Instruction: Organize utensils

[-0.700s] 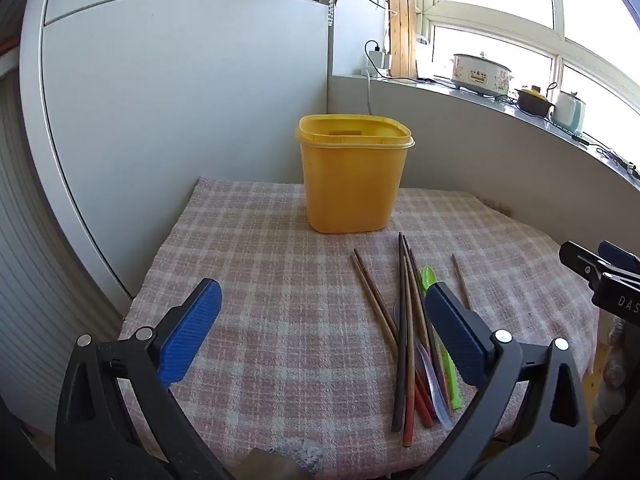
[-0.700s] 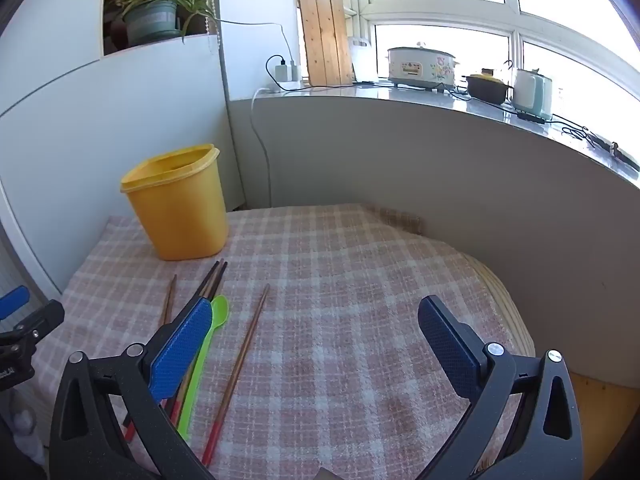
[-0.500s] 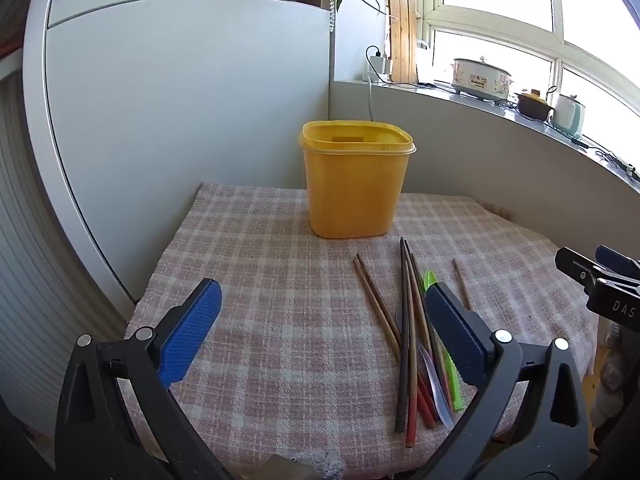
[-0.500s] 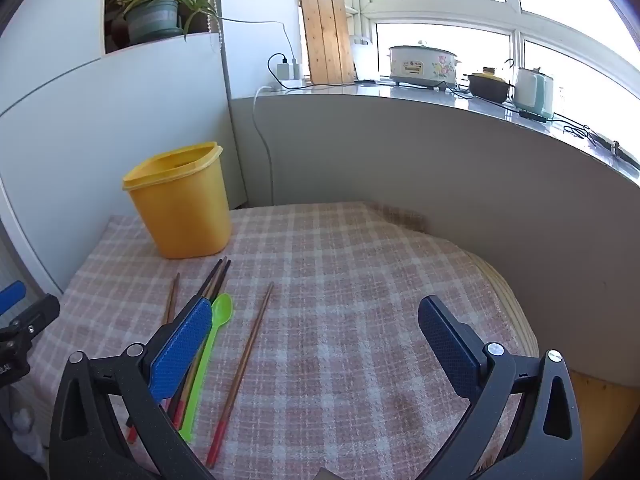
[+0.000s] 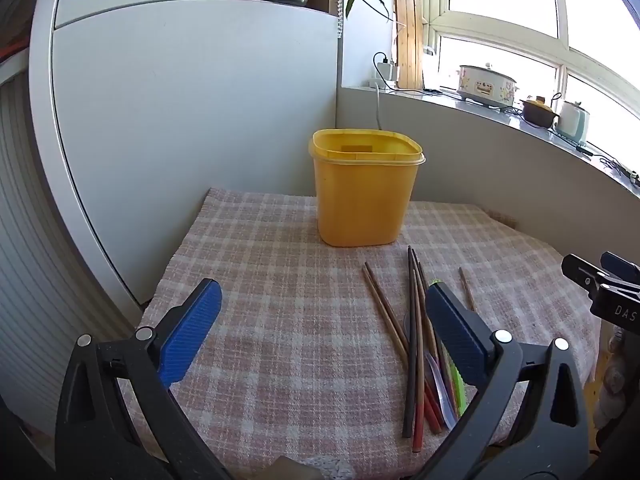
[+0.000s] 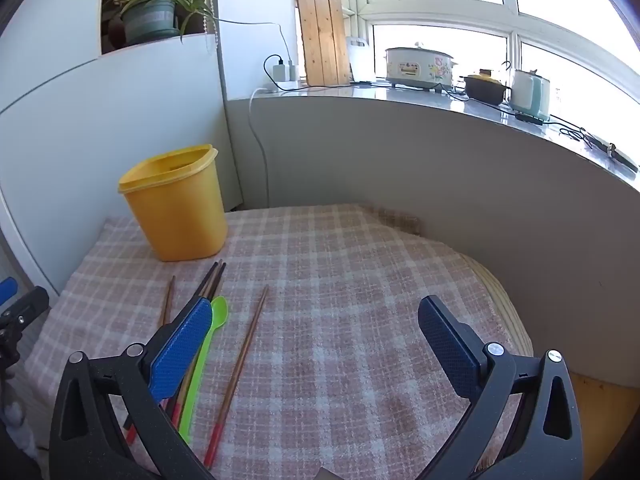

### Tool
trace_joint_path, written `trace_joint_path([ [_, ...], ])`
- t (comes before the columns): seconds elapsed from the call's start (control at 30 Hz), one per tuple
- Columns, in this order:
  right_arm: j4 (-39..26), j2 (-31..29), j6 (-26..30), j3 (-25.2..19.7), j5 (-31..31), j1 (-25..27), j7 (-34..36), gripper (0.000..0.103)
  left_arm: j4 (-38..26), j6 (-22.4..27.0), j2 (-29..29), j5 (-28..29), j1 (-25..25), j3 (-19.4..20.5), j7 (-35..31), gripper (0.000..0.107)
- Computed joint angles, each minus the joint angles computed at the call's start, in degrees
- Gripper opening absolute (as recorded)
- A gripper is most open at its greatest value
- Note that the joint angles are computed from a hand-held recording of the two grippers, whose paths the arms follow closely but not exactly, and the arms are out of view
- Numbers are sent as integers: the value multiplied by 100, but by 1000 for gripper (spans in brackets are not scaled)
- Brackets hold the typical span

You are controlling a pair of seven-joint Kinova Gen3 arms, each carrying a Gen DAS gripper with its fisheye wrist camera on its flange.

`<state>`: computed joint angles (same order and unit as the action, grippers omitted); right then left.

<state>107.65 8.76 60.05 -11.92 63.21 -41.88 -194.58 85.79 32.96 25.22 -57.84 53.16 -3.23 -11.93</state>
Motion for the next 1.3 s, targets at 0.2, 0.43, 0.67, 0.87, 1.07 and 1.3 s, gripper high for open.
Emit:
trace_joint_path([
  [0.2, 11, -2, 24, -4, 29, -14, -14, 102, -3, -5, 1, -54, 4, -27, 83, 103],
  [0.43, -23, 4, 135, -17, 37, -35, 26, 102, 69, -13, -23, -188, 31, -31, 246, 103],
  [0.67, -92, 39, 256, -36, 55, -94, 78, 102, 61, -4, -27, -186, -12, 19, 226, 103],
  [0.87, -121, 55, 298, -27, 46, -129, 112, 102, 94, 0, -58, -186, -9, 27, 254, 103],
  [1.07, -146, 54, 300, -22, 39, -131, 137, 102, 120, 6, -72, -235, -11, 46, 306, 103],
  [1.3, -155, 51, 341, -31, 49, -160, 136, 102, 163, 29, -91, -312, 20, 45, 418, 103],
])
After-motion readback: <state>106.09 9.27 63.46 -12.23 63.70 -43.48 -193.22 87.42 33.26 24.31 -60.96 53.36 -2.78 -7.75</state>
